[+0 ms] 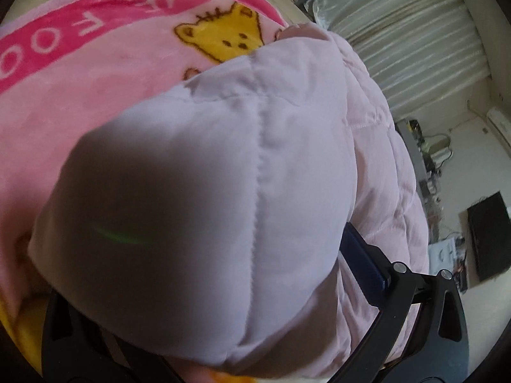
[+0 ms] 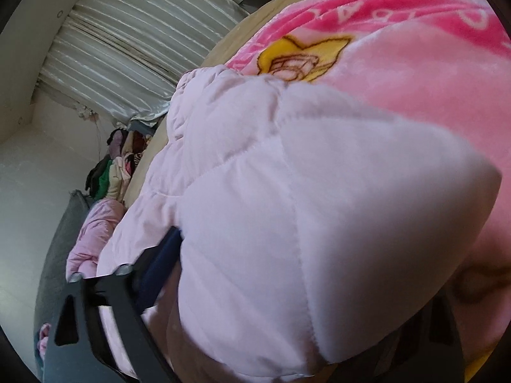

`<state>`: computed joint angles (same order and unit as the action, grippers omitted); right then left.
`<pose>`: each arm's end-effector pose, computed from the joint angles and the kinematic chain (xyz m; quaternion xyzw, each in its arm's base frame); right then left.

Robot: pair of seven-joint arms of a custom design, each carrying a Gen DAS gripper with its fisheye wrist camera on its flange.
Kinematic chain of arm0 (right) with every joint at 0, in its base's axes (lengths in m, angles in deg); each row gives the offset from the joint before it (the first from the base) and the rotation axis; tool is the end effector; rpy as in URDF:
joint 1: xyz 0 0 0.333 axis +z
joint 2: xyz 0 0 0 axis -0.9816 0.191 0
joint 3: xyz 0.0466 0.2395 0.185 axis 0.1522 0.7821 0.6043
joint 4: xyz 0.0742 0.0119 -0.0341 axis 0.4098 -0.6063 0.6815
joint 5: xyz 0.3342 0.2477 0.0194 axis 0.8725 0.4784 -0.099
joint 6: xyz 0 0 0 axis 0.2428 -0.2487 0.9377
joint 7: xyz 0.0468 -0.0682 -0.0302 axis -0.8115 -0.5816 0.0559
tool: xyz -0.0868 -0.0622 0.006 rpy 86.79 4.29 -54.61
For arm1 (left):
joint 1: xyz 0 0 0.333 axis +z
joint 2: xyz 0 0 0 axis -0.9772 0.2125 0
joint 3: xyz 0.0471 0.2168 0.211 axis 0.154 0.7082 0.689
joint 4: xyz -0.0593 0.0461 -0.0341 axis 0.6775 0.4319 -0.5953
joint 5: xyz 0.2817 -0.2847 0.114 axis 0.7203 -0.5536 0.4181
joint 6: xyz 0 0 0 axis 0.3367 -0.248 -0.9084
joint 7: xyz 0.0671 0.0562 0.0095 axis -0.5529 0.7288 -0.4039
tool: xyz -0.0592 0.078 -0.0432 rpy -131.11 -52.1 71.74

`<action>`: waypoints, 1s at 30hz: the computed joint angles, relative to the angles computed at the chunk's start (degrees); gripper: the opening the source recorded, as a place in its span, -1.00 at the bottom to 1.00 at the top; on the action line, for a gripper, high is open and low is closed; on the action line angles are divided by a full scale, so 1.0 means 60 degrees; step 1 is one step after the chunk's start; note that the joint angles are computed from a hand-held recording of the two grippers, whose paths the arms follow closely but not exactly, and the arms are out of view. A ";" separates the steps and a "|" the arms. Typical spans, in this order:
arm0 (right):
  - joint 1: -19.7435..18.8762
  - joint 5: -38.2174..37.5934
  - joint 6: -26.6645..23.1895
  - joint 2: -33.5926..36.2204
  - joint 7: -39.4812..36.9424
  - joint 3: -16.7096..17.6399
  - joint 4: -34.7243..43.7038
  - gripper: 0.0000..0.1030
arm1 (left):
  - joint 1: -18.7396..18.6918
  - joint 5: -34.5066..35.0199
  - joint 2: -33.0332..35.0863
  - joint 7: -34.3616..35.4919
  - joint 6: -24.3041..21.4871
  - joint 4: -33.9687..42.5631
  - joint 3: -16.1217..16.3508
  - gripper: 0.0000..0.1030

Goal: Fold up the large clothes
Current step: 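Grasp the edge of the folded pink jacket bundle with both tools, then lift the held bundle with both tools and fold it over onto itself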

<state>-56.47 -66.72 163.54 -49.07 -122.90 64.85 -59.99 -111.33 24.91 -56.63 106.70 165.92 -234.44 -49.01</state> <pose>0.4673 0.3335 0.3768 -0.3399 0.8239 -0.0387 0.4518 0.4678 -0.2021 0.4014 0.8104 -0.4425 0.3841 0.0000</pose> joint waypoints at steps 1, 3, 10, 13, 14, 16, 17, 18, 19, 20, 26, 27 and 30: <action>-0.0001 -0.0369 0.0063 0.0028 0.0409 -0.0006 0.0065 0.35 | -0.0029 -0.0023 0.0008 0.0042 -0.0029 0.0026 0.0030 0.84; 0.0011 -0.0339 0.0038 -0.0005 0.0363 0.0021 0.0070 0.19 | 0.0238 0.0262 -0.0026 -0.0081 -0.0126 0.0043 -0.0212 0.66; 0.0357 0.4085 -0.1305 -0.0407 -0.5698 0.0353 0.0029 -0.41 | 0.1753 0.2908 -0.0623 -0.0615 -0.1055 0.0330 -0.1536 -0.43; 0.0636 0.5057 -0.2393 -0.0612 -0.7885 0.0586 0.0328 -0.49 | 0.2309 0.4098 -0.0988 -0.0921 -0.1488 0.0476 -0.1943 -0.52; 0.0711 0.5150 -0.2663 -0.0640 -0.8336 0.0640 0.0435 -0.51 | 0.2516 0.4526 -0.1081 -0.1168 -0.1562 0.0516 -0.2170 -0.54; 0.0899 0.5205 -0.3358 -0.0729 -0.9285 0.0790 0.0713 -0.54 | 0.2757 0.5266 -0.1343 -0.1401 -0.1873 0.0603 -0.2408 -0.55; 0.1005 0.5232 -0.3724 -0.0776 -0.9807 0.0872 0.0859 -0.55 | 0.2840 0.5618 -0.1485 -0.1486 -0.1982 0.0623 -0.2511 -0.56; 0.1063 0.5186 -0.3917 -0.0791 -1.0019 0.0909 0.0932 -0.55 | 0.2884 0.5879 -0.1510 -0.1529 -0.2032 0.0669 -0.2536 -0.56; 0.1137 0.5119 -0.4144 -0.0820 -1.0240 0.0962 0.1014 -0.56 | 0.2981 0.6228 -0.1666 -0.1627 -0.2152 0.0642 -0.2658 -0.56; 0.1201 0.5049 -0.4318 -0.0847 -1.0413 0.1006 0.1066 -0.56 | 0.3005 0.6457 -0.1780 -0.1686 -0.2228 0.0600 -0.2691 -0.56; 0.1366 0.4812 -0.4608 -0.1132 -1.0687 0.1121 0.0850 -0.56 | 0.2913 0.7055 -0.1972 -0.1853 -0.2420 0.0504 -0.2620 -0.57; 0.1377 0.4728 -0.4587 -0.1219 -1.0628 0.1150 0.0762 -0.56 | 0.2869 0.7063 -0.2029 -0.1863 -0.2474 0.0473 -0.2596 -0.57; 0.1400 0.4531 -0.4692 -0.1312 -1.0734 0.1243 0.0752 -0.56 | 0.2766 0.7024 -0.2165 -0.1776 -0.2557 0.0400 -0.2449 -0.57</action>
